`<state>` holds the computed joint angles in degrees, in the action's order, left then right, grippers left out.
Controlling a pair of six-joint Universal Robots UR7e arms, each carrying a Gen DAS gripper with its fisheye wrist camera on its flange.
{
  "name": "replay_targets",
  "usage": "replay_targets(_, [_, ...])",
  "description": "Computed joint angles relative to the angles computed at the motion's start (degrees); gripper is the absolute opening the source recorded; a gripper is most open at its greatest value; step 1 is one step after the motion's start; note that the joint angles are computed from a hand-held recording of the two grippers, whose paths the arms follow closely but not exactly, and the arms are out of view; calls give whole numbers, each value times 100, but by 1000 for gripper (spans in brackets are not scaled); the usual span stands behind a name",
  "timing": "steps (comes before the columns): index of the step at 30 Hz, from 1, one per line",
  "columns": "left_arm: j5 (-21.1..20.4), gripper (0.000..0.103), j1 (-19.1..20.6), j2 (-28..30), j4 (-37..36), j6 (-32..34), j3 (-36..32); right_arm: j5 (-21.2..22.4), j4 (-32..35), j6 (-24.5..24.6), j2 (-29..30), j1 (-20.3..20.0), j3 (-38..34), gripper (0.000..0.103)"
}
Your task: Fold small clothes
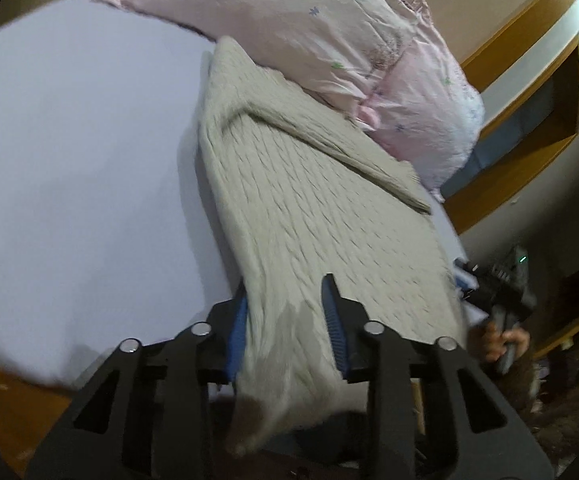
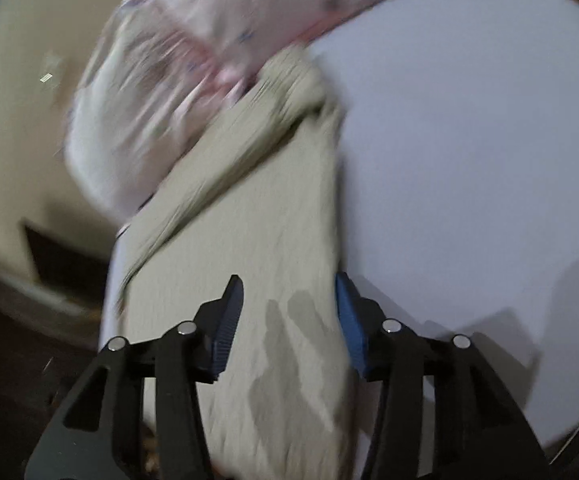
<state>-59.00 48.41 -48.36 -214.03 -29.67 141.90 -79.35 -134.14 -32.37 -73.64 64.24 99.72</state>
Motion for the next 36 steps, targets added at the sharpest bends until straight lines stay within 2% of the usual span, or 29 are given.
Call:
replay_targets(1, [-149, 30, -22, 90, -251, -75, 105, 167, 294, -156, -117, -106, 78, 46])
replay_targets(3, [-331, 24, -62, 226, -598, -197, 241, 538, 1031, -603, -371, -414, 205, 37])
replay_targets(4, [-385, 23, -92, 314, -781, -274, 303, 614, 1236, -759, -472, -524, 265, 37])
replay_targets(5, [-441, 19, -128, 414, -964, -378, 360, 669, 1471, -924, -566, -645, 300, 32])
replay_targets(6, [-470, 10, -129, 430, -966, -432, 366, 675, 1650, -1024, -606, -717, 297, 12])
replay_targets(7, [-501, 7, -132, 436, -943, -490, 363, 576, 1954, -1085, -574, -760, 224, 8])
replay_targets(10, [-537, 6, -142, 257, -918, -355, 238, 878, 2359, -1133, -485, -772, 37, 7])
replay_targets(12, [-355, 6, -148, -95, -595, -3, 0, 1590, 2640, -1298, -371, -666, -290, 7])
replay_targets(15, [95, 6, 42, -399, -11, 555, -734, 2244, 2421, -1256, -67, -362, -751, 7])
replay_targets(18, [344, 6, 502, -226, 440, 712, -1781, 2808, 1624, -474, 657, -45, -1454, 7])
replay_targets(20, [519, 6, 902, 121, 1014, 702, -2810, 2869, 659, 550, 1349, 148, -2014, 7])
replay_targets(22, [628, 6, 1222, 454, 1751, 710, -3651, 2434, -37, 1327, 1846, 296, -2421, 7])
replay_targets(24, [766, 6, 1415, 714, 2575, 323, -4272, 1786, -231, 2082, 2389, 399, -2981, 7])
replay_targets(26, [615, 6, 1594, 834, 3008, 4, -4577, 1565, -277, 2581, 2644, 396, -3184, 8])
replay_targets(28, [413, 7, 1648, 811, 2916, 57, -4528, 1580, -344, 2828, 2743, 395, -3293, 12])
replay_targets(29, [206, 9, 1692, 752, 2829, 78, -4451, 1659, -323, 2921, 2771, 379, -3341, 31])
replay_targets(30, [-82, 17, 1750, 678, 2674, 40, -4344, 1926, -283, 3076, 2831, 342, -3430, 49])
replay_targets(31, [-319, 26, 1798, 611, 2514, 11, -4254, 2042, -413, 3126, 2867, 355, -3383, 56])
replay_targets(33, [-338, 72, 1762, 499, 2085, 66, -4038, 2037, -603, 2918, 2841, 438, -3336, 83])
replay_targets(35, [156, 86, 1558, 408, 1448, 273, -3761, 1834, -776, 2674, 2776, 533, -3280, 91])
replay_targets(36, [314, 86, 1491, 335, 1335, 352, -3627, 1771, -810, 2515, 2692, 545, -3192, 93])
